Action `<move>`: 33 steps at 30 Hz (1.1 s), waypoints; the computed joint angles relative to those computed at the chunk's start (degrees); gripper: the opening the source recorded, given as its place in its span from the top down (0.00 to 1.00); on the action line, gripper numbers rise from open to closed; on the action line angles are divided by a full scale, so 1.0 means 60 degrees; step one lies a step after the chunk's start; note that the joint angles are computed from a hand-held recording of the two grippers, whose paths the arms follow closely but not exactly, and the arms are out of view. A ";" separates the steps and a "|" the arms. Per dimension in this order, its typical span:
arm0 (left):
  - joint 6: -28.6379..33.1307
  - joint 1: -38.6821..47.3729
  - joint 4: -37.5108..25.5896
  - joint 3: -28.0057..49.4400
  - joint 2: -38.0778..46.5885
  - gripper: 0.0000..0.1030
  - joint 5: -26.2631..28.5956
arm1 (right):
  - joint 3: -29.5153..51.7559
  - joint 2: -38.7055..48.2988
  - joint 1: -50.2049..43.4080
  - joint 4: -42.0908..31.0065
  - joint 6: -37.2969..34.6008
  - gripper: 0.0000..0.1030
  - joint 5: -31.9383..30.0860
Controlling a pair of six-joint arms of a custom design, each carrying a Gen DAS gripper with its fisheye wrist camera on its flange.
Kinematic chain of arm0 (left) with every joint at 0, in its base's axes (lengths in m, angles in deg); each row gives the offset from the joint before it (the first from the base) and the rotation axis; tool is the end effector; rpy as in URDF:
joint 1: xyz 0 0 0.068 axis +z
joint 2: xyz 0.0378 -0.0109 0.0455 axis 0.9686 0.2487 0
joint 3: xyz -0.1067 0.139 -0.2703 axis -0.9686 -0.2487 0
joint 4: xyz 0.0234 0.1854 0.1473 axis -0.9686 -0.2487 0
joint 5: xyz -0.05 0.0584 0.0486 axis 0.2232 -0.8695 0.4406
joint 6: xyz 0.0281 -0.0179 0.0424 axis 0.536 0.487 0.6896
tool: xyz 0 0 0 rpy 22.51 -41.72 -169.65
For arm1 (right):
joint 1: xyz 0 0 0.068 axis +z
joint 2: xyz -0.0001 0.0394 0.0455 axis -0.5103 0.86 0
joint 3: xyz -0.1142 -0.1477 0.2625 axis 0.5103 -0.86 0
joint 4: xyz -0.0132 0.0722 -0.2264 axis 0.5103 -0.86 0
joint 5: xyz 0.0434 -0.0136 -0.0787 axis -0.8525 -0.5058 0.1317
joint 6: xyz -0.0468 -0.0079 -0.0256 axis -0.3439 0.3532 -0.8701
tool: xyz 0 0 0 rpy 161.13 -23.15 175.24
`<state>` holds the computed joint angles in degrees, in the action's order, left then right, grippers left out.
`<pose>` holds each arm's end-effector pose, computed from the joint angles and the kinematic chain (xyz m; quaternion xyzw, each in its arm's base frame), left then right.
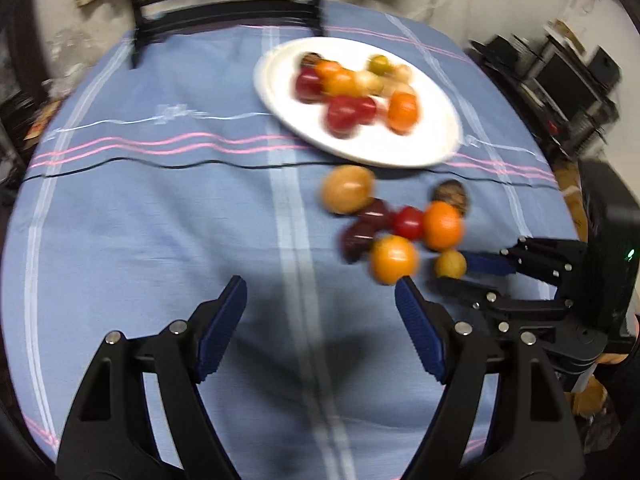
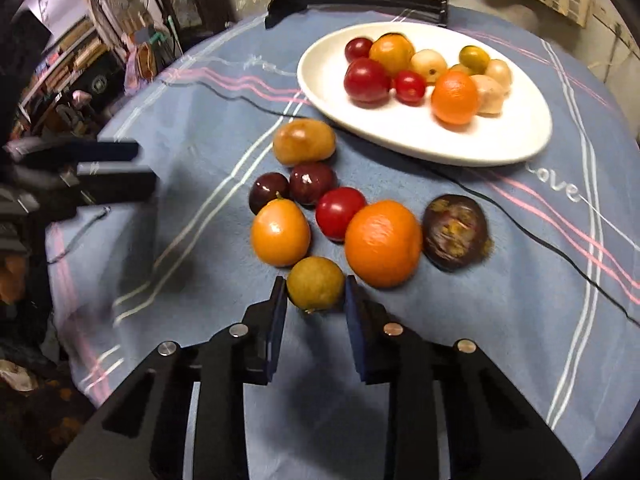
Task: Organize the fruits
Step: 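Grasp a yellow lemon with the right tool while the left grasps an orange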
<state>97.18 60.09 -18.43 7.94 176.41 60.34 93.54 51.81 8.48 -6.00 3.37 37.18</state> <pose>0.3811 -0.1187 0.1824 0.3355 0.9108 -0.1670 0.1733 0.2670 0.2109 0.1639 0.0317 0.9669 0.1005 0.2324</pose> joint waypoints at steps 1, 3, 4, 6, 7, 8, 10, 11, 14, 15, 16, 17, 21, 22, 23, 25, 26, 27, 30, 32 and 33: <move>-0.0108 -0.0232 -0.0080 -0.0012 0.0024 0.24 0.0089 | -0.0270 -0.0267 0.0014 0.0051 0.0177 0.72 0.0081; -0.0388 -0.0523 -0.0074 -0.0020 0.0109 0.24 0.0077 | -0.0614 -0.0582 -0.0060 0.0198 0.0452 0.72 0.0131; -0.0676 -0.0712 -0.0152 0.0047 0.0243 0.24 0.0018 | -0.0818 -0.0753 -0.0066 0.0261 0.0618 0.72 0.0193; -0.1098 -0.1021 -0.0177 0.0156 0.0479 0.25 -0.0150 | -0.1044 -0.0935 0.0024 0.0272 0.0831 0.72 0.0312; -0.1250 -0.1138 0.0028 0.0060 0.0504 0.26 -0.0287 | -0.1242 -0.1046 0.0053 0.0394 0.0930 0.72 0.0314; -0.1377 -0.1263 0.0187 0.0035 0.0562 0.29 -0.0451 | -0.1342 -0.1089 0.0075 0.0473 0.0995 0.72 0.0299; -0.1714 -0.1467 0.0265 0.0190 0.0823 0.39 -0.0655 | -0.1507 -0.1103 0.0130 0.0626 0.1086 0.72 0.0292; -0.1864 -0.1533 0.0252 0.0318 0.0988 0.46 -0.0735 | -0.1536 -0.1077 0.0127 0.0694 0.1101 0.72 0.0240; -0.2285 -0.1662 0.0292 0.0534 0.1345 0.60 -0.0901 | -0.1665 -0.1095 0.0213 0.0790 0.1144 0.72 0.0194; -0.2294 -0.1706 0.0438 0.0416 0.1276 0.65 -0.0851 | -0.1683 -0.1102 0.0214 0.0806 0.1122 0.72 0.0175; -0.2232 -0.1732 0.0542 0.0325 0.1201 0.65 -0.0863 | -0.1673 -0.1110 0.0226 0.0794 0.1096 0.72 0.0193; -0.2133 -0.1752 0.0743 0.0120 0.1041 0.65 -0.0907 | -0.1686 -0.1152 0.0239 0.0788 0.1074 0.72 0.0202; -0.1797 -0.1500 0.0835 -0.0288 0.0480 0.66 -0.0682 | -0.1733 -0.1289 0.0193 0.0798 0.1041 0.72 0.0278; -0.1701 -0.1395 0.0881 -0.0430 0.0281 0.66 -0.0662 | -0.1704 -0.1254 0.0116 0.0850 0.0986 0.72 0.0267; -0.1650 -0.1321 0.0952 -0.0553 0.0118 0.66 -0.0685 | -0.1720 -0.1288 0.0121 0.0862 0.0988 0.72 0.0279; -0.1473 -0.1219 0.1051 -0.0744 -0.0227 0.66 -0.0741 | -0.1659 -0.1320 0.0157 0.0839 0.0976 0.72 0.0331; -0.1400 -0.1150 0.1118 -0.0815 -0.0325 0.66 -0.0777 | -0.1602 -0.1323 0.0185 0.0782 0.0968 0.72 0.0361; -0.1339 -0.1114 0.1138 -0.0842 -0.0447 0.66 -0.0797 | -0.1535 -0.1318 0.0211 0.0713 0.0963 0.72 0.0410; -0.1202 -0.0938 0.1056 -0.0693 -0.0652 0.66 -0.0712 | -0.1276 -0.1406 0.0239 0.0450 0.0904 0.72 0.0560; -0.1079 -0.0869 0.1022 -0.0482 -0.0754 0.66 -0.0694 | -0.1053 -0.1628 0.0197 0.0180 0.0771 0.72 0.0779; -0.1055 -0.0851 0.0964 -0.0297 -0.0790 0.66 -0.0693 | -0.0948 -0.1760 0.0150 0.0058 0.0704 0.72 0.0875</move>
<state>90.85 54.99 -12.64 6.16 171.66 56.18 87.86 41.25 9.38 -5.65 7.60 42.42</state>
